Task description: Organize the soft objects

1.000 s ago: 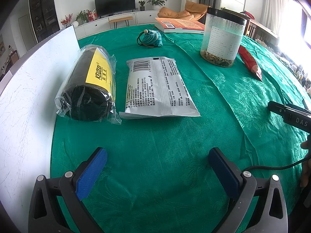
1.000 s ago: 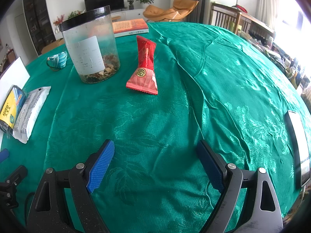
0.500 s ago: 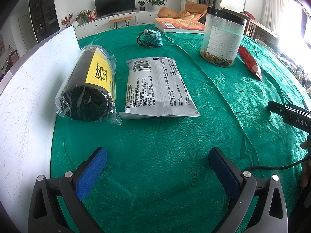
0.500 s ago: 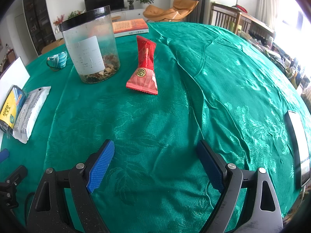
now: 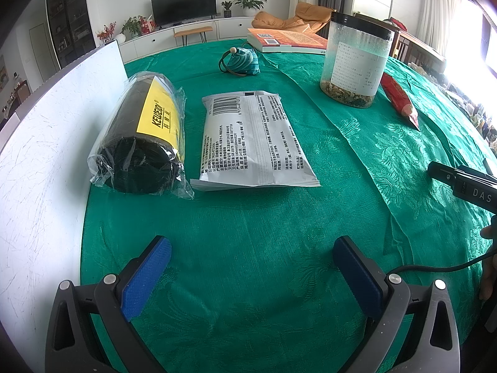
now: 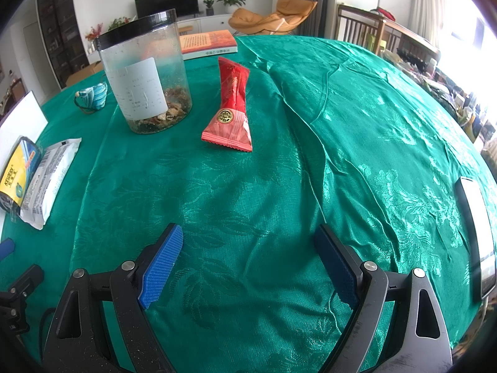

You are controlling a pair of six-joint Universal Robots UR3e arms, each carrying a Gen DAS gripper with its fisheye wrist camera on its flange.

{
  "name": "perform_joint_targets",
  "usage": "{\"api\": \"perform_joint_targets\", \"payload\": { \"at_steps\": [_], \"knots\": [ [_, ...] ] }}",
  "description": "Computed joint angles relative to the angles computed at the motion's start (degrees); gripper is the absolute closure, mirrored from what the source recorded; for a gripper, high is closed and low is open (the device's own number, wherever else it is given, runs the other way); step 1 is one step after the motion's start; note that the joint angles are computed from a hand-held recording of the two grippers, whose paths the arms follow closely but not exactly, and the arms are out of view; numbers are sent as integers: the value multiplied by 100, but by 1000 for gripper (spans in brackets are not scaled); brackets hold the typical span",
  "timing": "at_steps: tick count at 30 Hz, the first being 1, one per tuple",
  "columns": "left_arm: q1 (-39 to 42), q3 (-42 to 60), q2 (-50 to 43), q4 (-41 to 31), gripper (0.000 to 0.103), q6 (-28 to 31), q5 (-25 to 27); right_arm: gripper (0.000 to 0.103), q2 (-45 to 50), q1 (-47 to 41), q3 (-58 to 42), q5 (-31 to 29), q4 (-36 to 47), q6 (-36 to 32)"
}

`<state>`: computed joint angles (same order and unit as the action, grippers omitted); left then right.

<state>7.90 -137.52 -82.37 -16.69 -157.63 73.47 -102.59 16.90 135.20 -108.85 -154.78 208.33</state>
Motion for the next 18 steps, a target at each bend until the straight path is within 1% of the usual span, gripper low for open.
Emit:
{"api": "perform_joint_targets", "payload": {
  "at_steps": [4, 5, 7, 8, 10, 12, 13, 15, 18],
  "knots": [
    [0, -3, 10, -10, 0, 2, 2, 14, 2, 3, -3, -1, 3, 3],
    [-32, 48, 23, -107, 0, 8, 61, 14, 2, 5, -5, -3, 5, 5],
    [-195, 526, 107, -996, 1, -65, 250, 14, 2, 7, -6, -3, 7, 7],
    [-186, 675, 234, -1313, 1, -40, 108, 14, 2, 7, -6, -3, 7, 7],
    [-271, 937, 355, -1517, 1, -144, -107, 14, 2, 11, -8, -7, 10, 10],
    [-558, 1472, -25, -1458, 1, -426, -62, 14, 3, 5, -7, -4, 7, 5],
    [-744, 1834, -372, -1406, 1, -614, 94, 14, 3, 5, -7, -4, 7, 5],
    [-1051, 2618, -1181, -1421, 1, -952, 475, 14, 3, 5, -7, -4, 7, 5],
    [-1344, 3743, -2331, -1844, 1, -1374, 1148, 14, 3, 5, -7, -4, 7, 5]
  ]
}}
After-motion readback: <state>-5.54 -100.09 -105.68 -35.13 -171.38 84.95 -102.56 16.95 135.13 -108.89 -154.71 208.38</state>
